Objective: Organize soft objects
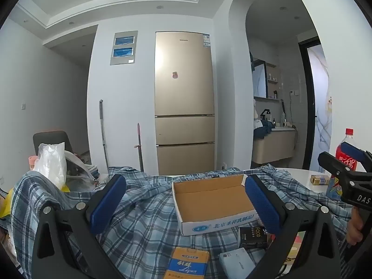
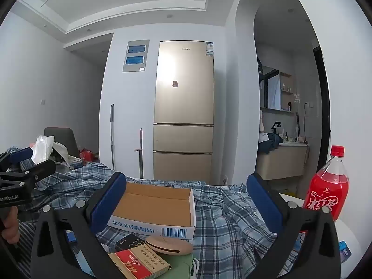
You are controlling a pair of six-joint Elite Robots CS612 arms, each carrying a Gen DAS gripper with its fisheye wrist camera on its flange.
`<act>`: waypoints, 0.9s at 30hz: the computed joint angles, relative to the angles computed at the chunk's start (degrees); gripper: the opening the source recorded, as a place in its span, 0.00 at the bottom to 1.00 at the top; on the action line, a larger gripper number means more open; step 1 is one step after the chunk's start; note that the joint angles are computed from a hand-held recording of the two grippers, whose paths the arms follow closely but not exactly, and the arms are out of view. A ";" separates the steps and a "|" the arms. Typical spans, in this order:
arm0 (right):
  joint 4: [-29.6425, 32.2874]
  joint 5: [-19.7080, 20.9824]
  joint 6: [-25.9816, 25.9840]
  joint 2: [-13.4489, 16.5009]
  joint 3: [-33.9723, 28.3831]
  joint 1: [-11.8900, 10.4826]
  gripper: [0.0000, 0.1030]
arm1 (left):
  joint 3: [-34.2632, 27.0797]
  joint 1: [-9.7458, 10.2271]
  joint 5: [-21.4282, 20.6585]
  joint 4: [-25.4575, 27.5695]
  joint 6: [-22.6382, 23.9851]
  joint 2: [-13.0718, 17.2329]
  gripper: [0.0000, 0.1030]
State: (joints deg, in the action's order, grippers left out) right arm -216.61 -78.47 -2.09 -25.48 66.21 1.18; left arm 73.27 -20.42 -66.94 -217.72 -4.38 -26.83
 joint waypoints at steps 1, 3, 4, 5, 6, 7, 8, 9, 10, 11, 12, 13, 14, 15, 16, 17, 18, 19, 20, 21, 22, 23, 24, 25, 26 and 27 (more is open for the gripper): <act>-0.11 -0.04 0.19 0.04 -0.04 0.01 1.00 | 0.05 0.15 -0.73 0.38 0.06 -0.07 1.00; -0.11 -0.02 0.22 0.05 -0.04 0.01 1.00 | -0.75 0.31 -0.96 1.43 0.81 0.10 1.00; 0.04 -0.01 0.15 0.02 -0.01 0.03 1.00 | -0.44 -0.23 -0.33 -0.29 3.00 0.19 1.00; 0.10 -0.01 0.05 0.02 -0.02 0.04 1.00 | -0.59 -0.53 -0.18 -0.15 3.85 0.29 1.00; 0.03 -0.07 0.09 0.04 -0.04 0.06 1.00 | -0.72 -0.74 0.07 -0.22 3.96 0.36 1.00; 0.08 -0.14 -0.08 0.02 -0.01 0.07 1.00 | -0.66 -0.57 -0.24 -0.40 3.15 0.38 1.00; 0.08 -0.17 -0.27 -0.01 0.05 0.07 1.00 | -0.70 -0.40 -0.41 -0.47 2.52 0.44 1.00; -0.03 -0.14 -0.39 -0.04 0.12 0.05 1.00 | -0.60 -0.58 0.03 -0.52 2.44 0.35 1.00; -0.18 -0.09 -0.46 -0.07 0.20 0.02 1.00 | -0.31 -0.30 -0.41 -0.75 2.08 0.33 1.00; -0.25 -0.08 -0.51 -0.11 0.28 -0.01 1.00 | -0.23 -0.23 -0.63 -0.68 1.87 0.25 1.00; -0.07 -0.27 -0.54 0.05 0.05 0.15 1.00 | -0.23 -0.14 -0.99 -0.66 1.76 0.29 1.00; -0.14 -0.32 -0.54 0.07 0.03 0.18 1.00 | -0.18 -0.12 -1.19 -0.66 1.86 0.23 1.00; -0.26 -0.31 -0.53 0.09 0.07 0.17 1.00 | -0.17 -0.11 -1.29 -0.70 1.97 0.23 1.00; -0.39 -0.32 -0.51 0.15 0.12 0.16 1.00 | -0.18 -0.15 -1.24 -0.90 2.31 0.26 1.00; -0.31 -0.26 -0.54 0.06 0.14 0.14 1.00 | -0.16 -0.19 -1.17 -1.03 2.57 0.27 1.00; -0.31 -0.25 -0.57 0.05 0.17 0.13 1.00 | -0.12 -0.25 -0.99 -1.21 2.84 0.27 1.00; -0.38 -0.27 -0.57 0.03 0.22 0.12 1.00 | -0.13 -0.29 -0.87 -1.33 3.04 0.30 1.00; -0.43 -0.28 -0.55 0.06 0.18 0.14 1.00 | -0.17 -0.31 -0.81 -1.30 3.11 0.31 1.00; -0.43 -0.29 -0.57 0.08 0.15 0.14 1.00 | -0.16 -0.31 -0.80 -1.28 3.10 0.30 1.00; -0.25 -0.33 -0.63 0.21 -0.12 0.15 1.00 | -0.12 -0.29 -0.87 -1.19 2.95 0.26 1.00; -0.30 -0.44 -0.72 0.22 -0.22 0.18 1.00 | -0.06 -0.31 -0.80 -1.08 2.81 0.22 1.00; -0.82 -0.53 -0.86 0.09 0.05 0.20 1.00 | -0.11 -0.30 -0.77 -0.83 2.67 0.19 1.00; -1.11 -0.81 -1.12 0.09 0.07 0.28 1.00 | -0.08 -0.30 -0.76 -0.66 2.48 0.14 1.00; -1.37 -1.09 -1.42 0.11 0.09 0.36 1.00 | -0.04 -0.28 -0.80 -0.51 2.29 0.10 1.00; -1.68 -1.19 -1.75 0.11 0.17 0.43 1.00 | -0.06 -0.25 -0.82 -0.38 2.16 0.08 1.00; -1.95 -1.17 -2.10 0.11 0.23 0.47 1.00 | -0.01 -0.25 -0.83 -0.31 2.07 0.04 1.00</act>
State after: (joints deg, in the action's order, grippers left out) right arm -218.56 -79.64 -4.19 -25.37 66.44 1.65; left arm 73.25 -20.66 -67.76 -218.02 -2.31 -26.79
